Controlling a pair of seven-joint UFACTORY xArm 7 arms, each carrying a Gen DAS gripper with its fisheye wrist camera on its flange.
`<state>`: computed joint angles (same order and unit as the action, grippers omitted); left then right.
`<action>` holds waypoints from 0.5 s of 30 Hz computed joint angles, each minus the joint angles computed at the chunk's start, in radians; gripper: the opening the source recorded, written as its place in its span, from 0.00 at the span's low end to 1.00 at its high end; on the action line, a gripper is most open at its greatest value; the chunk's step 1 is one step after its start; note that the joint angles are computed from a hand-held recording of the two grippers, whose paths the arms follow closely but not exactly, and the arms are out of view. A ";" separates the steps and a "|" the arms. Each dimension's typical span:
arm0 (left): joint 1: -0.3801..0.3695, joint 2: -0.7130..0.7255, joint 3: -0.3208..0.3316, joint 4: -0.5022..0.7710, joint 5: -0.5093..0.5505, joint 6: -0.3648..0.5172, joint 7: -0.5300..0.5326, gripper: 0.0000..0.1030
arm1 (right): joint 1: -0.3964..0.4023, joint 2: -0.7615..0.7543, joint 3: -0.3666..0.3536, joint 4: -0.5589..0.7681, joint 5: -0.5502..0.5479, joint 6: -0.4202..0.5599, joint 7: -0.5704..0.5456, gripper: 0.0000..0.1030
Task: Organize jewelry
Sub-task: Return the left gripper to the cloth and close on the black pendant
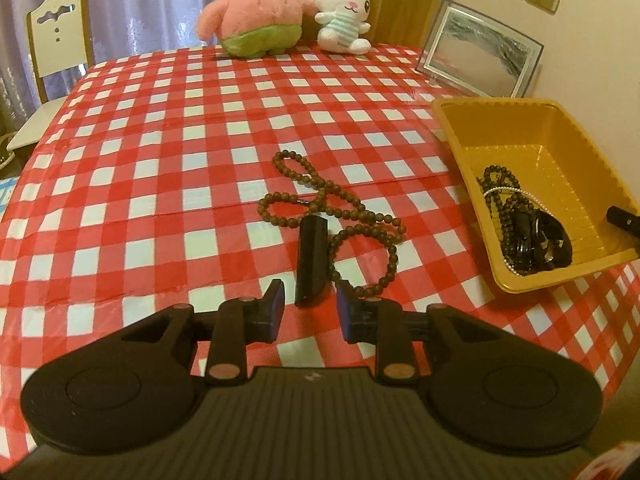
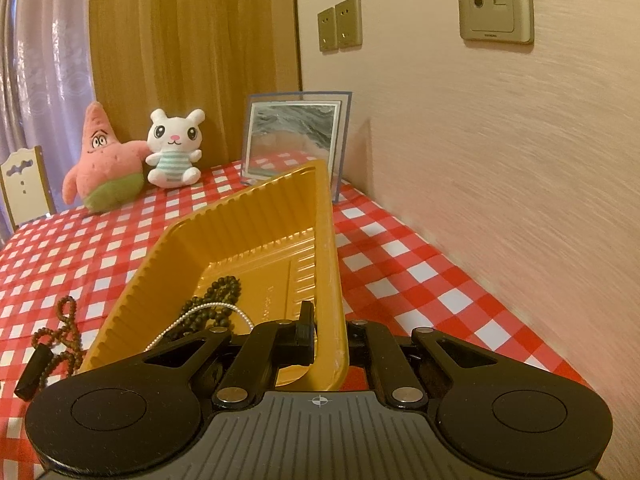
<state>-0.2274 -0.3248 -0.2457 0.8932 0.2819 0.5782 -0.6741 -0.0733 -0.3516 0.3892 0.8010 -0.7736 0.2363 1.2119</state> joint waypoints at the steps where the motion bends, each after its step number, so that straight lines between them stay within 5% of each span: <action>1: 0.001 0.011 -0.001 0.007 0.005 -0.002 0.003 0.25 | 0.001 0.000 -0.001 0.000 0.000 0.000 0.000 0.06; 15: -0.012 0.159 0.023 0.105 0.078 0.005 0.029 0.26 | 0.002 -0.002 -0.004 -0.005 0.014 0.005 0.005 0.05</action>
<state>-0.2393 -0.1654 -0.2231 0.9981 0.3603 0.5835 -0.6451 -0.0716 -0.3539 0.3857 0.7958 -0.7598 0.2410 1.2166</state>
